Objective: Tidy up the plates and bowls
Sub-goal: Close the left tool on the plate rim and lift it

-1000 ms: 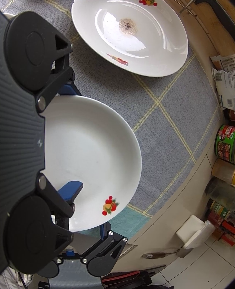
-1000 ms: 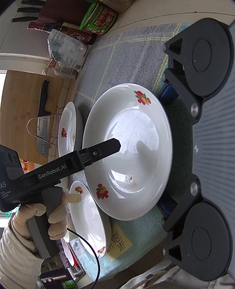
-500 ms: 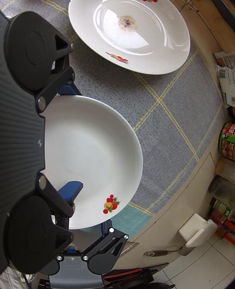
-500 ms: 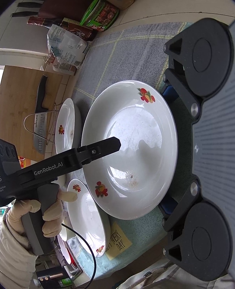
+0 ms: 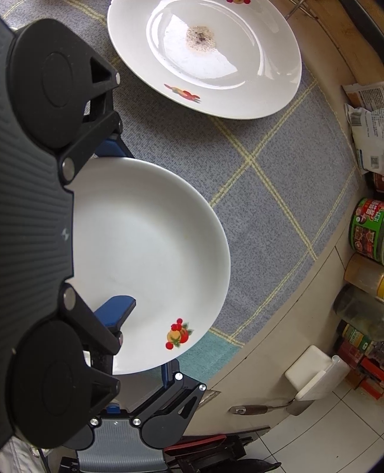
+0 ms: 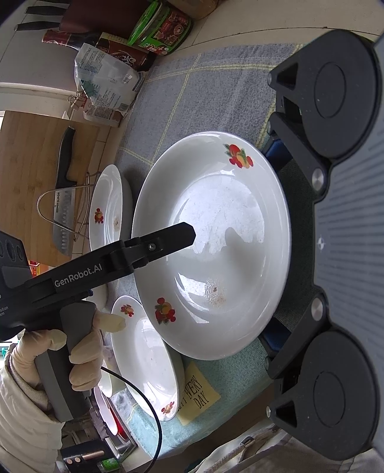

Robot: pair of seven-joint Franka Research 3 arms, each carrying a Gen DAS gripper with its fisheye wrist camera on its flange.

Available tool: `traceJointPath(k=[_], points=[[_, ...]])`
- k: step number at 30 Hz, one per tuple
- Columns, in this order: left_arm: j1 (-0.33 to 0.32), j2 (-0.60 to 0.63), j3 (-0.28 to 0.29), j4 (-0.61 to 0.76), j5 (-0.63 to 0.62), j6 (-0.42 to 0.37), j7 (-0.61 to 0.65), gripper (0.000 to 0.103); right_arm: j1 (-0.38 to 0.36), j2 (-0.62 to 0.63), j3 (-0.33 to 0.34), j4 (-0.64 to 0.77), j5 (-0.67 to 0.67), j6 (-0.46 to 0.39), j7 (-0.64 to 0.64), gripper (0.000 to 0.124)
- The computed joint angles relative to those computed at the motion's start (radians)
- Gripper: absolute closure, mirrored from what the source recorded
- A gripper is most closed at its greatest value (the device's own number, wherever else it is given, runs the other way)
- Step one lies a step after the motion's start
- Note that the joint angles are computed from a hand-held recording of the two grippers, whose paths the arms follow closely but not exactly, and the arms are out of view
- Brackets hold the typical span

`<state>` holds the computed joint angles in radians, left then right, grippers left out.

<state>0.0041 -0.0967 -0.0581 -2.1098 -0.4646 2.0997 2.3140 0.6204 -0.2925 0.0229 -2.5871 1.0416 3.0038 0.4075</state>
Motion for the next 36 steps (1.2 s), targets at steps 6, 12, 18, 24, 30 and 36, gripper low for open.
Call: traceJointPath(k=[6,12,18,24,30,36], points=[[-0.006,0.016,-0.006,0.025,-0.022,0.015,0.000,0.012,-0.021,-0.013,0.002,-0.004,-0.050,-0.002,0.029,0.021],[-0.009,0.050,-0.020,0.069,-0.033,0.023,-0.008,0.013,-0.033,-0.013,-0.020,0.008,-0.075,-0.010,0.025,0.021],[-0.012,0.106,-0.043,0.132,-0.033,0.038,-0.026,0.013,-0.058,0.014,-0.040,0.042,-0.086,-0.026,0.002,0.021],[-0.007,0.172,-0.068,0.206,-0.026,0.047,-0.044,0.013,-0.100,0.053,-0.051,0.090,-0.060,-0.059,-0.058,0.021],[0.000,0.244,-0.096,0.282,-0.015,0.065,-0.067,0.013,-0.162,0.109,-0.038,0.153,-0.020,-0.097,-0.119,0.021],[0.009,0.302,-0.120,0.343,-0.002,0.080,-0.090,0.013,-0.224,0.164,-0.017,0.212,-0.009,-0.127,-0.157,0.021]])
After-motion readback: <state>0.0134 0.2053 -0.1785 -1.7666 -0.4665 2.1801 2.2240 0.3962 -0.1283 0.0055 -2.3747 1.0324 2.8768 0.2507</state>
